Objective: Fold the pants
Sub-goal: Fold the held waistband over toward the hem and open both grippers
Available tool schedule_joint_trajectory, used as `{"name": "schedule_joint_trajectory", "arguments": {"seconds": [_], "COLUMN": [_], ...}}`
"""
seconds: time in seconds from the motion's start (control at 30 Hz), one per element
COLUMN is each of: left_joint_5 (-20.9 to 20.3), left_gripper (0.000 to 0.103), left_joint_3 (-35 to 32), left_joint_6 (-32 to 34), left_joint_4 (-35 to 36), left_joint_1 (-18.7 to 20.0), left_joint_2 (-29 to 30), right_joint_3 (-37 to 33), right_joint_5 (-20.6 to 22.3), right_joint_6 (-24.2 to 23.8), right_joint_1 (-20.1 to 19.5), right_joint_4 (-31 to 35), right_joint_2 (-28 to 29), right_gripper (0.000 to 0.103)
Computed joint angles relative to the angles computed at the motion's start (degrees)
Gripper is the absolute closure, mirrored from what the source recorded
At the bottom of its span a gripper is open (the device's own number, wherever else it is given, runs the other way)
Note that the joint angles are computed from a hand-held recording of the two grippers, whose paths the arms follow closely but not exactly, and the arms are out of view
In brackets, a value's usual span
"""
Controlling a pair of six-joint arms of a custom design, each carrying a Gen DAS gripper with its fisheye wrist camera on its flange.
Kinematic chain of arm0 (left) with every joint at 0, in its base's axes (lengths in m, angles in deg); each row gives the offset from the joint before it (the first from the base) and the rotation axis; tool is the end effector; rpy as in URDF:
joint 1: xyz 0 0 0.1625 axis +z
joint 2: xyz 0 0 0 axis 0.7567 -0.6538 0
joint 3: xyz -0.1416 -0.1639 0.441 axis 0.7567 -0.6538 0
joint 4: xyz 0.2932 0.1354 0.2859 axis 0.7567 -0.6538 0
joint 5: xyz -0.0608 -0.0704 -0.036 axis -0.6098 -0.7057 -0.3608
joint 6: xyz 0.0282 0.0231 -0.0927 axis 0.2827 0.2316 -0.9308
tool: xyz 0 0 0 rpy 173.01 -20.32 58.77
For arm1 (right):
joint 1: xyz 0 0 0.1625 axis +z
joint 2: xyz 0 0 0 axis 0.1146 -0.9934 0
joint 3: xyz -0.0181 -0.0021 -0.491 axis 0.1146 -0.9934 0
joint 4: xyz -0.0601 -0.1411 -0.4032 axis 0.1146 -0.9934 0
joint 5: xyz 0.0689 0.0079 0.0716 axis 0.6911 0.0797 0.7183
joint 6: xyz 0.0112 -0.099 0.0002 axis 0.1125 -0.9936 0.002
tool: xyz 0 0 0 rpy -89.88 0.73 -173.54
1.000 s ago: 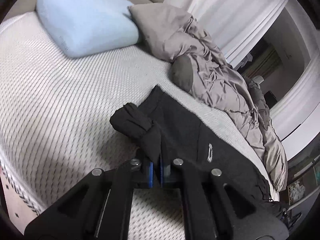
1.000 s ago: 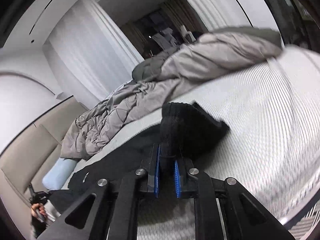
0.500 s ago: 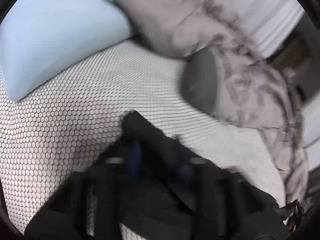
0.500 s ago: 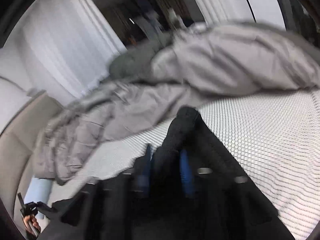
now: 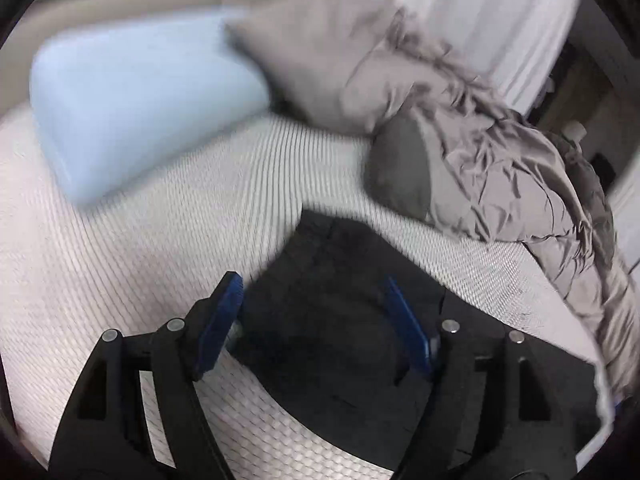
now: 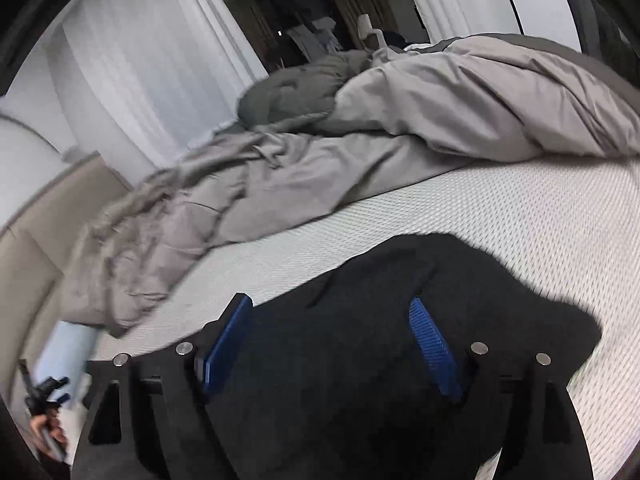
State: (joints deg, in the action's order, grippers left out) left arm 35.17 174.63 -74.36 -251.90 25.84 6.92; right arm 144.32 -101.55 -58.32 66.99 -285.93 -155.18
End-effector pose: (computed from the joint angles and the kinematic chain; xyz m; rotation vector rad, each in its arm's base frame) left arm 0.0136 -0.7059 0.3051 0.0678 2.3377 -1.1135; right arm -0.0230 -0.4779 0.2963 -0.2197 -2.2257 1.4745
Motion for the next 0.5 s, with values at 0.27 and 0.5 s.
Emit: {"name": "schedule_joint_trajectory", "arguments": {"seconds": [0.27,0.5], "left_joint_5": [-4.4,-14.8], "left_gripper": [0.027,0.031], "left_joint_3": [9.6,15.3], "left_joint_6": [-8.6,-13.4], "left_joint_4": [3.2,0.7], "left_joint_1": [-2.9,-3.0], "left_joint_2": [-6.0,-2.3], "right_joint_3": [8.1,11.9], "right_joint_5": [4.8,10.9], "right_joint_6": [0.0,0.0], "right_joint_1": [-1.6,-5.7], "right_joint_4": [-6.9,-7.7], "right_joint_2": [2.3,3.5], "right_gripper": [0.017,0.017]}}
